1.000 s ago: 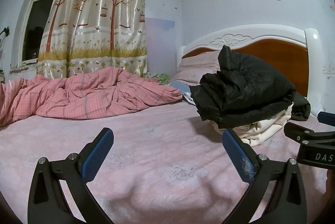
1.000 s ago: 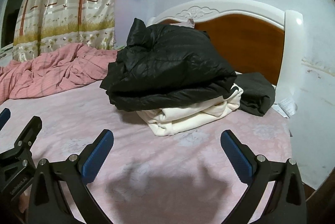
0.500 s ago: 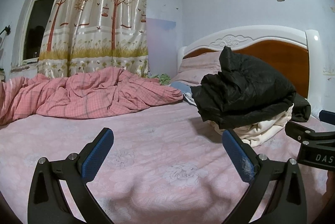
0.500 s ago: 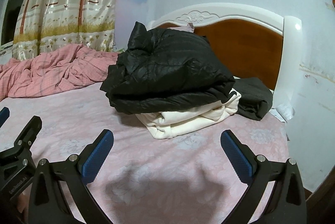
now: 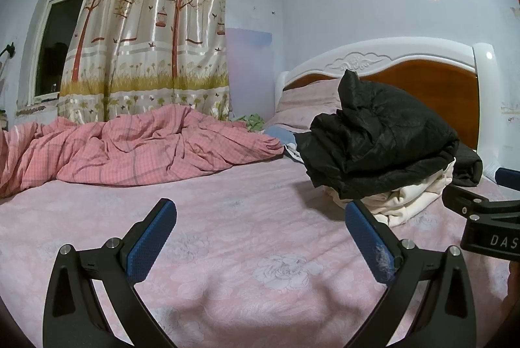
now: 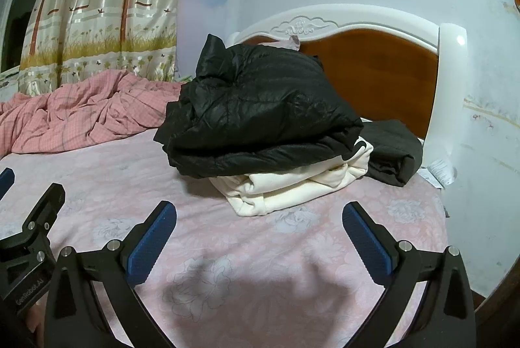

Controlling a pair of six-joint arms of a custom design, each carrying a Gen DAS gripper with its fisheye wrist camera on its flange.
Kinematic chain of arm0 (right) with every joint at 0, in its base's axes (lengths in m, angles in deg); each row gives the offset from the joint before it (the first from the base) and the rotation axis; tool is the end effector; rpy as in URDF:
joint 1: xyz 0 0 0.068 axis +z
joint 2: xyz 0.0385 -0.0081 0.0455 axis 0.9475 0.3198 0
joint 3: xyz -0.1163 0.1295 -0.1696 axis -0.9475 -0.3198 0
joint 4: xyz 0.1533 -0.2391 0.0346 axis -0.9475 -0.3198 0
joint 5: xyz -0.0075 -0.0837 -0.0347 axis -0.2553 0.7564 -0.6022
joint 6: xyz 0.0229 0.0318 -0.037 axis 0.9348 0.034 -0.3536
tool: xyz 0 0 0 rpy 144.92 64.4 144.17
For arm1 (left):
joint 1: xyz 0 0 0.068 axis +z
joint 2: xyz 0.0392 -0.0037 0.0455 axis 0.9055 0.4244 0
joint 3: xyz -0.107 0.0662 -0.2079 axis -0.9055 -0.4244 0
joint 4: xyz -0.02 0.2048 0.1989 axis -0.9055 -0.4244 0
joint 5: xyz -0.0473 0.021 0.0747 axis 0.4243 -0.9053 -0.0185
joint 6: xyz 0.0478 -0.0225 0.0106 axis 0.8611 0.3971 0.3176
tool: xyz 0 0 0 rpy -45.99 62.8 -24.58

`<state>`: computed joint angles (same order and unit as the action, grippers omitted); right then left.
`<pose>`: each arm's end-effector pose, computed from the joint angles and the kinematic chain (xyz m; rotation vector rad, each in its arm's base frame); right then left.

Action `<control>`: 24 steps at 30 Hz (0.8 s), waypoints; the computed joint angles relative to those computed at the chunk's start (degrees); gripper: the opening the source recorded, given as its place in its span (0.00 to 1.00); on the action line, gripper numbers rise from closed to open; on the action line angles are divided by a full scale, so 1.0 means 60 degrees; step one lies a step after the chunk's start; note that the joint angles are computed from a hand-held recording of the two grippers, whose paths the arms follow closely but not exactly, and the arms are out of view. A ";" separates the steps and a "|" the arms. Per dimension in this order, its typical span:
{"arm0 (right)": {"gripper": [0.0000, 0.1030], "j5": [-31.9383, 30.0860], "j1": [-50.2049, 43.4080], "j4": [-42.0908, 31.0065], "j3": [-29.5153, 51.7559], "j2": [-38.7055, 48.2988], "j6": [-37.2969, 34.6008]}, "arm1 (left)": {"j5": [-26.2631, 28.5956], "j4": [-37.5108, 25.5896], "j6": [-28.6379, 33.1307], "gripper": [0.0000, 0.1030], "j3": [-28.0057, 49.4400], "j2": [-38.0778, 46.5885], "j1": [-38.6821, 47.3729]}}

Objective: Fold large clothes

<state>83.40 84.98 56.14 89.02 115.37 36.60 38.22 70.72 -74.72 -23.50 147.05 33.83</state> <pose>0.2908 0.0582 0.1970 0.0256 1.9536 -0.1588 0.2852 -0.1490 0.1613 -0.0419 1.7291 0.0331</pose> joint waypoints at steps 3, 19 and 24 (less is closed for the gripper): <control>1.00 -0.0009 0.0001 -0.0080 0.0061 0.0087 0.0041 | 0.0005 0.0000 0.0010 1.00 -0.0036 -0.0042 -0.0005; 1.00 0.0010 0.0007 -0.0082 0.0044 0.0070 0.0041 | 0.0014 -0.0024 0.0026 1.00 -0.0034 -0.0041 0.0004; 1.00 -0.0020 -0.0009 -0.0091 0.0068 0.0088 0.0029 | 0.0073 -0.0219 -0.0070 1.00 0.0061 0.0006 0.0038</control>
<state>83.28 84.92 55.59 89.42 115.89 36.77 38.66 69.40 -75.14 -23.13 147.09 34.06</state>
